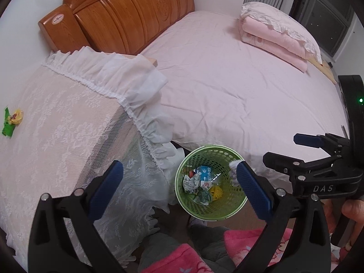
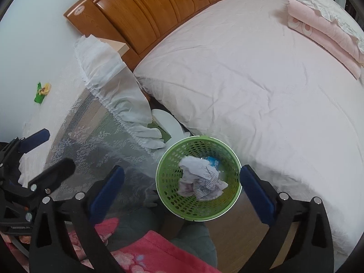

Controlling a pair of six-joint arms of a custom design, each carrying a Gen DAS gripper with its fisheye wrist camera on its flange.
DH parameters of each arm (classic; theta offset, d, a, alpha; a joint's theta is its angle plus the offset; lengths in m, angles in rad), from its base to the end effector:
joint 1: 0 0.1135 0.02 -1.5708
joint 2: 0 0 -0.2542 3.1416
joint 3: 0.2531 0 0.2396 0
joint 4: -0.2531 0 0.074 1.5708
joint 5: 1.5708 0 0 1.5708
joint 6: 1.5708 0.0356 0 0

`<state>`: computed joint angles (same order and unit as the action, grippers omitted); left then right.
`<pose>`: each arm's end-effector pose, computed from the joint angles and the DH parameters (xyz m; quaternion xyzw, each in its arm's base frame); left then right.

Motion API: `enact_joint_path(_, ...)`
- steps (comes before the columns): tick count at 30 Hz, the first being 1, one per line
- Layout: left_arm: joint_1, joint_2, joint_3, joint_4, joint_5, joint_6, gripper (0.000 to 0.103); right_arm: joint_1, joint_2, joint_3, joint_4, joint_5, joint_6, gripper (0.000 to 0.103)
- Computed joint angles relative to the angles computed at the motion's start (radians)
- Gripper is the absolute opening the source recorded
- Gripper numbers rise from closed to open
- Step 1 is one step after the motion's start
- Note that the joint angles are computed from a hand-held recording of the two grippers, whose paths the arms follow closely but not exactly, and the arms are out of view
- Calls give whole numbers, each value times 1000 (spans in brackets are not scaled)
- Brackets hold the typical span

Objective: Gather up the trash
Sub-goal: 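Move both tools back over the bed toward the green and yellow wrappers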

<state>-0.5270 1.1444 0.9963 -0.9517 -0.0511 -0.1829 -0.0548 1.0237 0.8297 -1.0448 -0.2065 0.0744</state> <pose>0.1762 -0.1005 0.2724 0.1606 0.9587 -0.0578 0.2273 0.1626 -0.0016 0.2418 0.0463 0.9801 0.1033 0.1634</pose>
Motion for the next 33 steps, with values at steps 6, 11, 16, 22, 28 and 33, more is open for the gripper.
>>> enact_joint_path(6,196,-45,21,-25,-3,98,95,75,45,32,25,36,82,101)
enact_joint_path(11,526,-52,86,-34,73,273,95,215,109,139,45,96,142,101)
enact_joint_path(16,895,69,193,9,183,444,95,402,254,314,102,134,219,101)
enact_joint_path(22,1165,293,329,105,227,577,95,596,545,594,167,171,309,101)
enact_joint_path(28,1310,535,533,115,258,627,95,719,863,972,92,170,311,101)
enact_joint_path(33,1378,685,673,69,281,644,95,789,1286,1591,-119,120,143,101)
